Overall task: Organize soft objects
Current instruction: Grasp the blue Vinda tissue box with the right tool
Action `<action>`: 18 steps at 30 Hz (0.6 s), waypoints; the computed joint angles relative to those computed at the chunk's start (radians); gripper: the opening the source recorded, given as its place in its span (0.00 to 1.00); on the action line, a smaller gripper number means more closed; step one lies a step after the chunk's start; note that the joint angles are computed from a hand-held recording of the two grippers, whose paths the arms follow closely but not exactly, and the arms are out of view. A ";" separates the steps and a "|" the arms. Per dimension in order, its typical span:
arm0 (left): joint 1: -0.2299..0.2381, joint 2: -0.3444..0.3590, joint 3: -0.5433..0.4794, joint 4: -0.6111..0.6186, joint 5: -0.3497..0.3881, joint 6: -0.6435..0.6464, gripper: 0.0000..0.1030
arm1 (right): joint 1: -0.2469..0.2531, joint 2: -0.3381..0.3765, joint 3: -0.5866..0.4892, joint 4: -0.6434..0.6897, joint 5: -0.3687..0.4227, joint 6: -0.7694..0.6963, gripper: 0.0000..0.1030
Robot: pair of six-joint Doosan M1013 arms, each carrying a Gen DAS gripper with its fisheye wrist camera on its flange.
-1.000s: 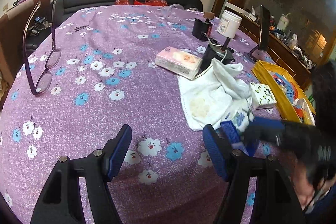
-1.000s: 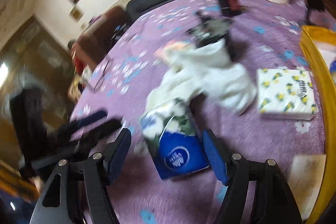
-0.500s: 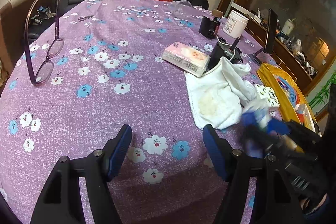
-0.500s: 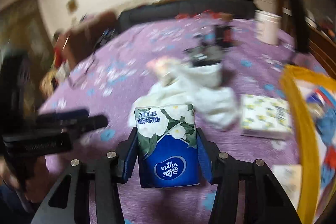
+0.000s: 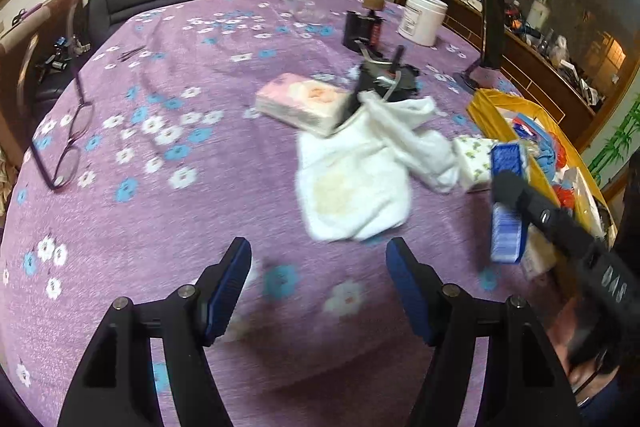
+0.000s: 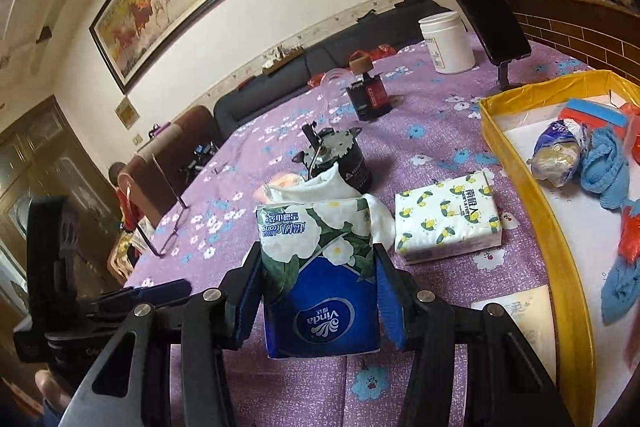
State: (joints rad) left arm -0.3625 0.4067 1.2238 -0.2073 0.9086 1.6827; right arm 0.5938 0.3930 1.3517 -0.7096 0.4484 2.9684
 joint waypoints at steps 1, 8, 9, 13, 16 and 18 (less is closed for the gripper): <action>-0.009 0.012 -0.022 0.024 0.021 -0.023 0.67 | 0.000 -0.003 0.007 -0.018 -0.013 0.020 0.54; -0.038 0.107 -0.140 0.076 0.095 -0.073 0.69 | 0.002 -0.015 0.028 -0.079 -0.031 0.086 0.54; -0.036 0.114 -0.148 0.063 0.105 -0.068 0.66 | 0.001 -0.016 0.030 -0.082 -0.033 0.091 0.54; -0.015 0.114 -0.141 -0.091 0.119 0.037 0.26 | 0.003 -0.018 0.034 -0.096 -0.031 0.108 0.54; -0.005 0.091 -0.107 -0.127 0.106 0.082 0.17 | 0.003 -0.019 0.035 -0.100 -0.028 0.116 0.54; 0.014 0.071 -0.078 -0.186 0.115 0.122 0.13 | 0.003 -0.021 0.038 -0.111 -0.026 0.134 0.54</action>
